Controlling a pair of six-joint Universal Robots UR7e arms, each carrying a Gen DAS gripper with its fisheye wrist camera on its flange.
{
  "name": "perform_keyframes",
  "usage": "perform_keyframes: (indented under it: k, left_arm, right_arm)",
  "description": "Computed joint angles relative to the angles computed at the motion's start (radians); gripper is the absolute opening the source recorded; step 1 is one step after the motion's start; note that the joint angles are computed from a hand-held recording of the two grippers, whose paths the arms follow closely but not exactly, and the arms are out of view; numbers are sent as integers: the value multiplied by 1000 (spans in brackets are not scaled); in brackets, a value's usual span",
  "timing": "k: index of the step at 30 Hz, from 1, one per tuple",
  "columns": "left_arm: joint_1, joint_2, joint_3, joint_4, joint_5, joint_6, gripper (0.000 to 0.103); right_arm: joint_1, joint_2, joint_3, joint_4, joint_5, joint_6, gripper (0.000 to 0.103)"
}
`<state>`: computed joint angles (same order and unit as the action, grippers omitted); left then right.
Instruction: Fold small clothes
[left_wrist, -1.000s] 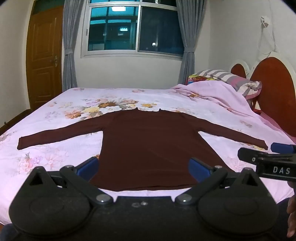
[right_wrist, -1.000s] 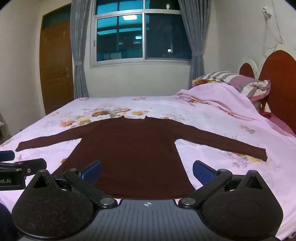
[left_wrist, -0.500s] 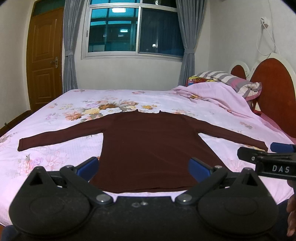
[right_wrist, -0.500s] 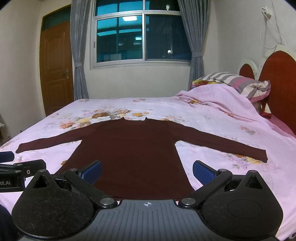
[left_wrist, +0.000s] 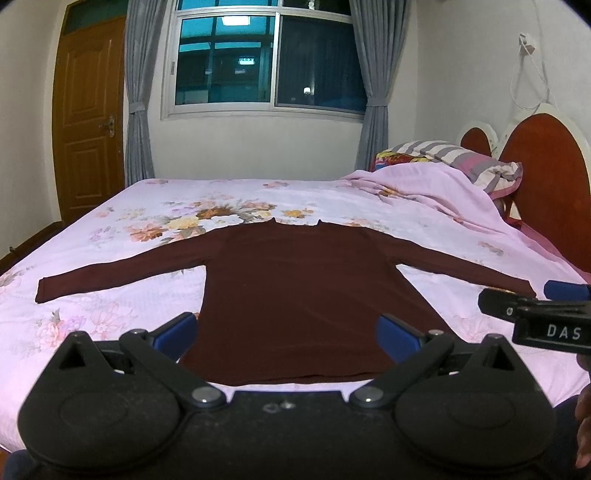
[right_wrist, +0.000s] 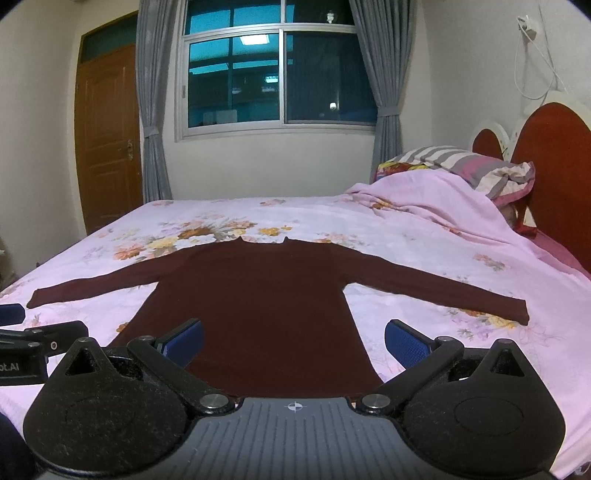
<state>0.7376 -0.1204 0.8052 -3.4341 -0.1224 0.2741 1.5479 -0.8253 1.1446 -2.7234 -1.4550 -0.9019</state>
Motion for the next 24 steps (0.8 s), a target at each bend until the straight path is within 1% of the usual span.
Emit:
perform_keyframes:
  k: [2,8,12,24]
  left_arm:
    - [0,-11,20,31,-1,-40,103]
    - [0,-11,18,23,-4,-30,103]
    - [2,-31,54,67,-9,-85,103]
    - [4,-38,62,65,-12,-87,103]
  right_arm:
    - [0,0,2,-4,-2,-1,103]
    - [-2,-8,14,-8,-2,1,103]
    - [-2,-10,20,-17,-3,7,103]
    - [-4,-11,23,-18,-3,3,103]
